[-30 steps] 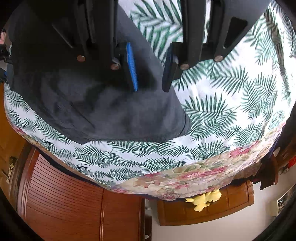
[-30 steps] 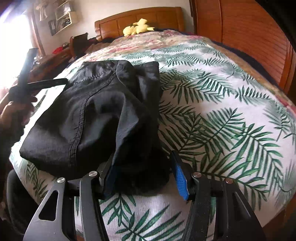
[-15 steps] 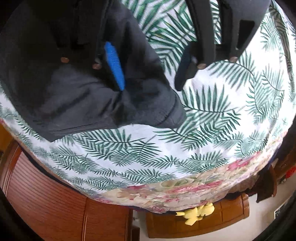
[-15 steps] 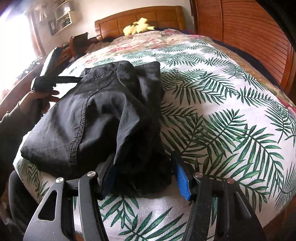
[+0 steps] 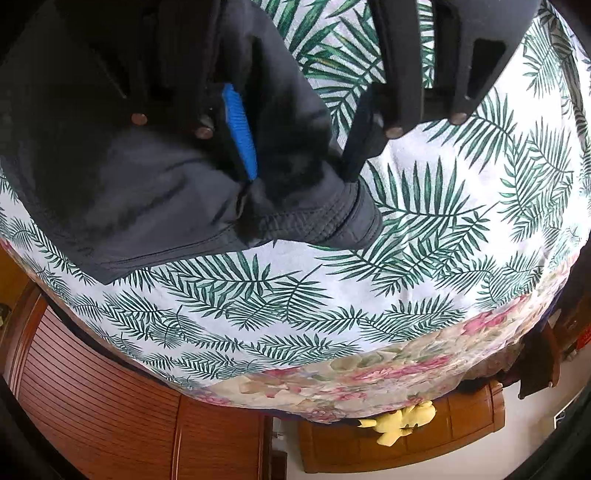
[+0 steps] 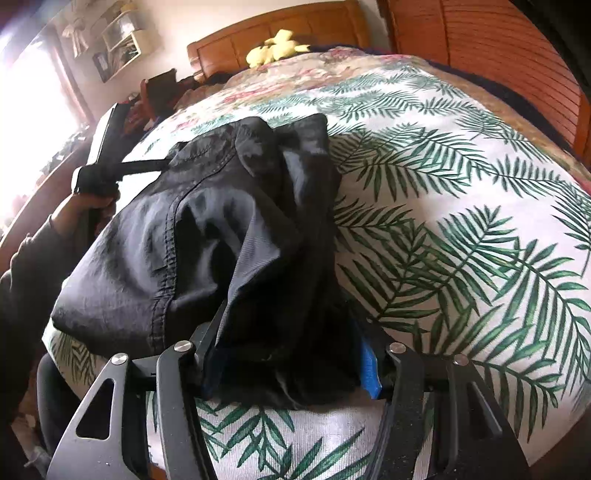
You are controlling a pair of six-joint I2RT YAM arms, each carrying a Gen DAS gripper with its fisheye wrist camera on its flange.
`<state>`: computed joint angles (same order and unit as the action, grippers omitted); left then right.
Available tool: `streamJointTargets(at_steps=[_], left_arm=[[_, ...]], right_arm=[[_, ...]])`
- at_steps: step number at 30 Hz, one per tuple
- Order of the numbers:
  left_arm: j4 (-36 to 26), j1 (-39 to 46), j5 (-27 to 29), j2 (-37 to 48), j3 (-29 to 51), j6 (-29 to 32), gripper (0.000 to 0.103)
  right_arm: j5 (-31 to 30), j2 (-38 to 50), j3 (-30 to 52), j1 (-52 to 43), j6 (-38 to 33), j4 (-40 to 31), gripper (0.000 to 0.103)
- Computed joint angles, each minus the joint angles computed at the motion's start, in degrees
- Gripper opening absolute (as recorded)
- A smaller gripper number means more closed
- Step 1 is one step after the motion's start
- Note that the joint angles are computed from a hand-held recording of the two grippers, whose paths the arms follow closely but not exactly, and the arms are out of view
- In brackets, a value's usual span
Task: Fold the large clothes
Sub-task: 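Grasp the bundle with the left tool while the right tool grasps its other end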
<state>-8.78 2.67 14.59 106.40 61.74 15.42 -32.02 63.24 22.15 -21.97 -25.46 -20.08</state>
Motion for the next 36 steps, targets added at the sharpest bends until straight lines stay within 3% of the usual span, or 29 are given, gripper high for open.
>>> streamJointTargets(at_steps=[3, 6, 10, 15, 21, 28, 32, 36], left_arm=[[0.7, -0.8, -0.5, -0.7, -0.8, 0.3, 0.022], [2.2, -2.3, -3.4, -3.5, -2.8, 0.0, 0.013], [3.2, -3.9, -5.4, -8.8, -4.9, -1.8, 0.011], [1.9, -8.4, -8.8, -16.1, -5.6, -3.8, 0.01], [-0.3, -20.6, -15.7, -19.8, -2.2, -8.9, 0.009], [-2.9, -38.3, -23.8, -11.4, 12.1, -17.7, 0.009], [-5.3, -47.3, -28.1, -2.6, 25.7, -20.5, 0.008], [-11.4, -52.8, -29.6, 6.4, 41.0, -20.9, 0.008]], right_arm=[[0.7, -2.6, -0.5, 1.9, -1.2, -0.6, 0.017], [-3.5, -2.9, 0.1, -1.0, -2.4, -1.5, 0.012], [-9.9, -3.4, 2.0, -6.0, -4.3, -4.3, 0.01], [-13.3, -4.8, 5.4, -8.6, -6.1, -7.4, 0.008], [-18.6, -1.0, 12.5, -17.5, -12.2, -11.7, 0.008], [-26.4, 10.8, 29.0, -36.9, -24.8, -20.1, 0.006], [-29.1, 19.0, 41.1, -46.2, -28.8, -23.5, 0.005], [-28.2, 25.3, 47.7, -50.9, -31.1, -23.8, 0.005]])
